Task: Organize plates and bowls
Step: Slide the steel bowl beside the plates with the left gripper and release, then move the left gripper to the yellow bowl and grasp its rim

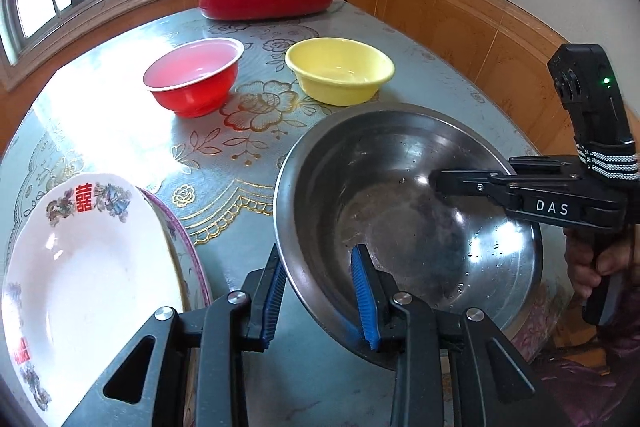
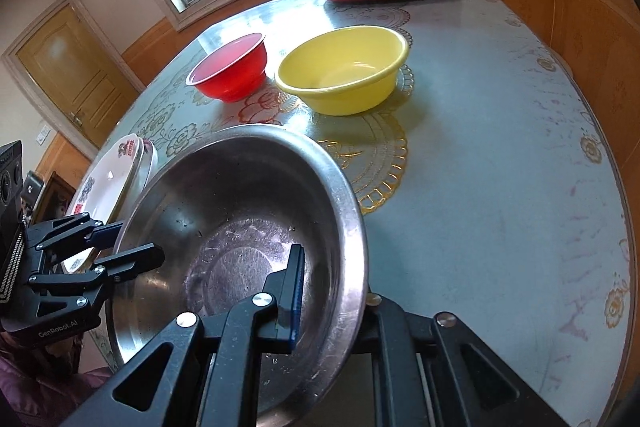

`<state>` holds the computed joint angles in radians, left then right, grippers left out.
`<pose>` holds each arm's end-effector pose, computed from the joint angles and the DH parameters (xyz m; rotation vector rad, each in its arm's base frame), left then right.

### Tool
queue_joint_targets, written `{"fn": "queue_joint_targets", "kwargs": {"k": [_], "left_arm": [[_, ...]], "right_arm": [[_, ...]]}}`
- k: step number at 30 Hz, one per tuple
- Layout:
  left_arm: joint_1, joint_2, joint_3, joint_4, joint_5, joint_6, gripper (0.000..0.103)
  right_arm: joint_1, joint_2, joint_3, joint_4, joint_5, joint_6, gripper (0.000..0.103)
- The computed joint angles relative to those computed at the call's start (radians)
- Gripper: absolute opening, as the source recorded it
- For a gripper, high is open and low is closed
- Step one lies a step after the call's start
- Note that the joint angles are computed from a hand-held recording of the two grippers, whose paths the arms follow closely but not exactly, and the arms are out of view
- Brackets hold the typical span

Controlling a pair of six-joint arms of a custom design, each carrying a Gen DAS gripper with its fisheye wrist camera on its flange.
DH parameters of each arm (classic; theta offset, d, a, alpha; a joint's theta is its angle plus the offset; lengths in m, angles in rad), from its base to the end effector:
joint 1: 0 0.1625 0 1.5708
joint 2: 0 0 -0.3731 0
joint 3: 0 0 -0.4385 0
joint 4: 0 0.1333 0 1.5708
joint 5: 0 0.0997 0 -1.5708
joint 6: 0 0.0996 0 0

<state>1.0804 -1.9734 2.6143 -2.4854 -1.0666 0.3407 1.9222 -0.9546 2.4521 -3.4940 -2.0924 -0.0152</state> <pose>0.0070 -0.3720 0.1866 0.9765 2.4441 -0.4119 0.2074 -0.3225 -0.0078 0.3289 -2.6034 0.6752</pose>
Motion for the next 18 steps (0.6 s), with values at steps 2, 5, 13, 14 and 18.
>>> {"fn": "queue_joint_targets", "kwargs": {"k": [2, 5, 13, 14, 18], "left_arm": [[0.01, -0.012, -0.008, 0.012, -0.031, -0.001, 0.035], [0.026, -0.026, -0.02, 0.031, -0.064, 0.001, 0.05], [0.099, -0.023, -0.092, 0.05, -0.184, -0.04, 0.055], [0.102, -0.013, -0.104, 0.05, -0.188, -0.053, 0.06], [0.089, 0.071, -0.167, 0.042, -0.188, -0.101, 0.058]], "right_arm": [[-0.006, -0.013, 0.004, 0.013, 0.014, -0.004, 0.012], [-0.011, -0.019, 0.0, 0.032, 0.029, -0.006, 0.019], [0.014, -0.068, 0.011, 0.04, -0.004, -0.028, 0.041], [0.013, -0.084, 0.018, 0.033, -0.003, -0.03, 0.041], [-0.007, -0.131, 0.023, -0.004, 0.021, -0.028, 0.041]]}}
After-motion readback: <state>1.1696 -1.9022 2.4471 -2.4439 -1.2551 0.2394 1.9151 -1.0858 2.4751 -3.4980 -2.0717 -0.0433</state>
